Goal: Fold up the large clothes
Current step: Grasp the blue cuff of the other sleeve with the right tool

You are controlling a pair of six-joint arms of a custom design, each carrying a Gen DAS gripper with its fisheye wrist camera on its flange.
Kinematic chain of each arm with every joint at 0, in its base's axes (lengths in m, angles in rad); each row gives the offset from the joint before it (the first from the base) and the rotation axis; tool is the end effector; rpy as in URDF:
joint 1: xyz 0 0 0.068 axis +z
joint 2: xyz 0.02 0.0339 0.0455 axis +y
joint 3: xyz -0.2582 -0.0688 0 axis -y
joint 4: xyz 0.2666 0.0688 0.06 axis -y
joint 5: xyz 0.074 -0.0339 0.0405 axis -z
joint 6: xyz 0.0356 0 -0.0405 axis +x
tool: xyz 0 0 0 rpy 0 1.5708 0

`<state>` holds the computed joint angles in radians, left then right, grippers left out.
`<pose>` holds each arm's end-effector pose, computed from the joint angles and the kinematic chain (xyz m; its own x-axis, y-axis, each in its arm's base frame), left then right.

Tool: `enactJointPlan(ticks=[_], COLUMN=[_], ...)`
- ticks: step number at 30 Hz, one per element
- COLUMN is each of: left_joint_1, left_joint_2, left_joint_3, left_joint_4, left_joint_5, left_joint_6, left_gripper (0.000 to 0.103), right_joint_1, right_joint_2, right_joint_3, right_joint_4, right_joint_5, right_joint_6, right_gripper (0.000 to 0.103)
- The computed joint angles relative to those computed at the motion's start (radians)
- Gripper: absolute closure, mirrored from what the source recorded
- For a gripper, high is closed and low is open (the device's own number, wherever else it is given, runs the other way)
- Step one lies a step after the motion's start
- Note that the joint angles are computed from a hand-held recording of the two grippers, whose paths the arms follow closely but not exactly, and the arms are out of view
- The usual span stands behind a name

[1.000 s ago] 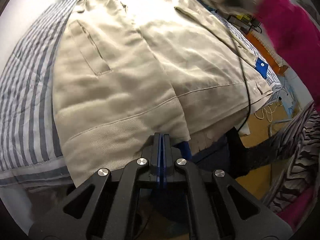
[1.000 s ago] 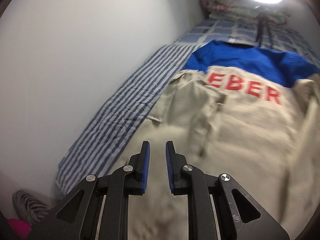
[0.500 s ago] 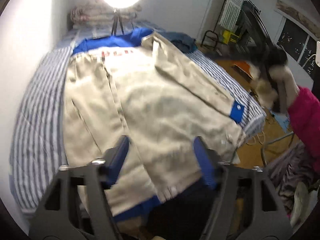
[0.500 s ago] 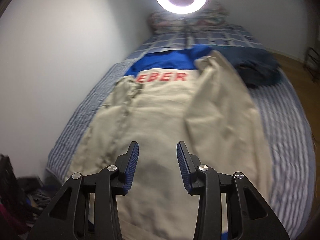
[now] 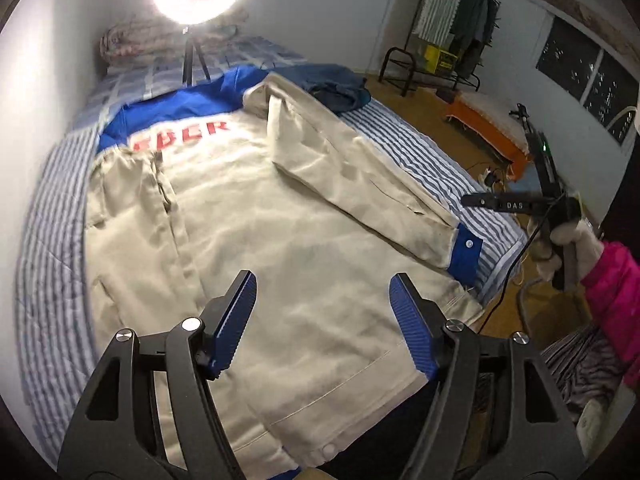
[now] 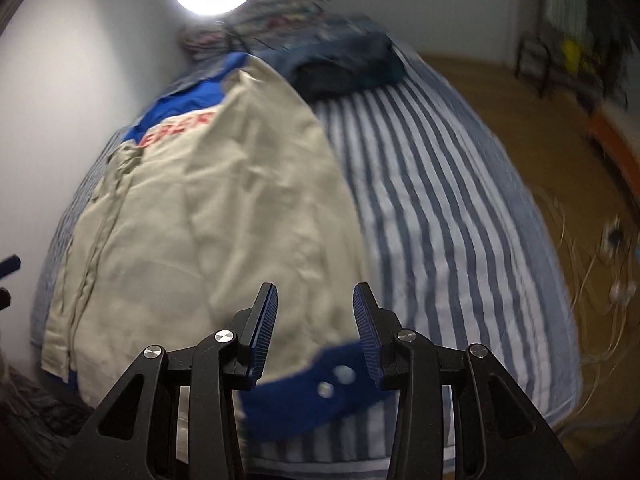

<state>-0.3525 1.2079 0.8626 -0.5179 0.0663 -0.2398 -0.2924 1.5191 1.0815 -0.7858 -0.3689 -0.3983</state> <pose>0.2532 -0.0957 0.2379 -0.7842 0.0360 -0.6194 0.2045 0.9575 -0.2033 0.3006 -0.0771 0.2119 -0.8886 -0.1103 -0.4453 -0.2097 0.9610 0.1805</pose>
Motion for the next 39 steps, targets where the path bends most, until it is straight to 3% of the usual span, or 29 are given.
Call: enactJointPlan(ticks=[8, 19, 22, 25, 29, 39], left_joint_1=[0.04, 0.034, 0.013, 0.006, 0.007, 0.067], left_joint_2=[0.08, 0.091, 0.094, 0.095, 0.089, 0.044], left_joint_3=[-0.011, -0.011, -0.01, -0.01, -0.014, -0.035], left_joint_4=[0.03, 0.036, 0.036, 0.034, 0.037, 0.035], left_joint_5=[0.044, 0.031, 0.009, 0.001, -0.003, 0.011], left_joint_6=[-0.011, 0.007, 0.02, 0.026, 0.024, 0.01], left_gripper=[0.032, 0.032, 0.032, 0.032, 0.032, 0.032], right_joint_1=[-0.107, -0.061, -0.055, -0.049, -0.019, 0.129], right_joint_2=[0.212, 0.259, 0.252, 0.221, 0.179, -0.173], right_joint_3=[0.075, 0.044, 0.042, 0.027, 0.019, -0.118], right_joint_4=[-0.023, 0.025, 0.014, 0.021, 0.045, 0.142], right_joint_5=[-0.059, 0.026, 0.018, 0.018, 0.047, 0.164], right_joint_6=[0.0, -0.028, -0.036, -0.045, -0.051, -0.077], right_gripper=[0.065, 0.064, 0.082, 0.092, 0.094, 0.097])
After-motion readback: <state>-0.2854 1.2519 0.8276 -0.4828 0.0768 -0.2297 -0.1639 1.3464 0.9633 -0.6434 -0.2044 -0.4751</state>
